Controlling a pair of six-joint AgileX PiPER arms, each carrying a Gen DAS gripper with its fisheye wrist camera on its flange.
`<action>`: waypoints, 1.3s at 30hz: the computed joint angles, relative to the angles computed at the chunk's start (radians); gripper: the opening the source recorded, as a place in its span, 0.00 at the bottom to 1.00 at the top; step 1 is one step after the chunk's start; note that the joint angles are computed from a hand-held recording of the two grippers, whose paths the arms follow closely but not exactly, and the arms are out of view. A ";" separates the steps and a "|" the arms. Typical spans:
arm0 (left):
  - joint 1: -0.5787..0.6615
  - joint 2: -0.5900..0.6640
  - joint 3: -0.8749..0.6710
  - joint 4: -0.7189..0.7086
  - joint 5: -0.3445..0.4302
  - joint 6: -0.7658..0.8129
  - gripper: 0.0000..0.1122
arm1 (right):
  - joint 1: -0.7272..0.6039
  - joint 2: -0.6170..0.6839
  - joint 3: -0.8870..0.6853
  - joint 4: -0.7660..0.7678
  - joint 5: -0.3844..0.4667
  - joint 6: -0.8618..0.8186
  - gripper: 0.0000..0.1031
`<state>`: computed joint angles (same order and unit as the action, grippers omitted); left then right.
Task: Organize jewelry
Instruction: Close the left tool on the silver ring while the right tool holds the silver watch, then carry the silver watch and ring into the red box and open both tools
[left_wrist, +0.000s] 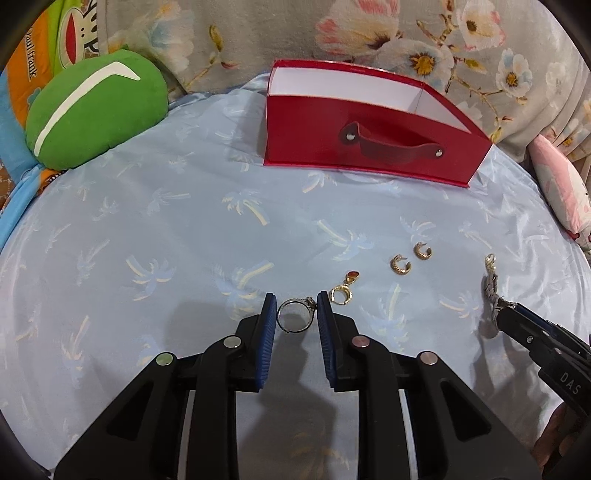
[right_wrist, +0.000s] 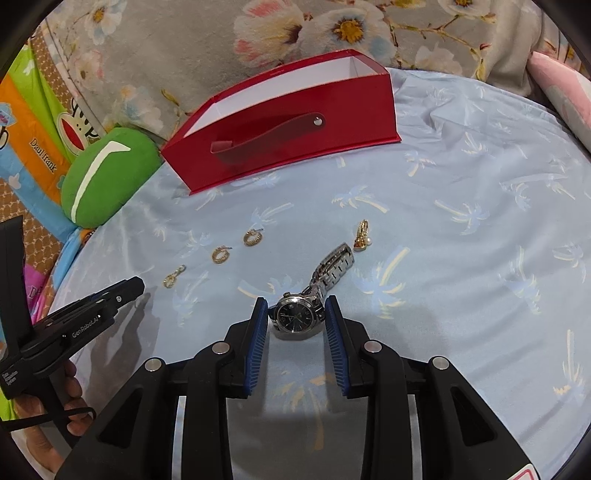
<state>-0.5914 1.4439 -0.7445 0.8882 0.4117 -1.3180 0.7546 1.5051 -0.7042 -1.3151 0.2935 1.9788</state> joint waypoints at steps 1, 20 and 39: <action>-0.001 -0.013 -0.001 -0.016 0.006 0.018 0.19 | 0.002 -0.014 0.004 0.004 0.004 -0.005 0.29; 0.021 -0.013 -0.321 -0.154 0.145 0.370 0.19 | -0.194 -0.132 -0.257 0.778 -0.021 -1.009 0.29; 0.206 0.808 -1.603 -0.465 0.416 0.897 0.19 | -0.483 0.762 -1.663 1.422 0.413 -1.812 0.29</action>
<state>-0.3852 2.2517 -2.3475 0.4231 0.8276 -0.4206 0.2716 2.2667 -2.3669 0.1066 0.7062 0.1669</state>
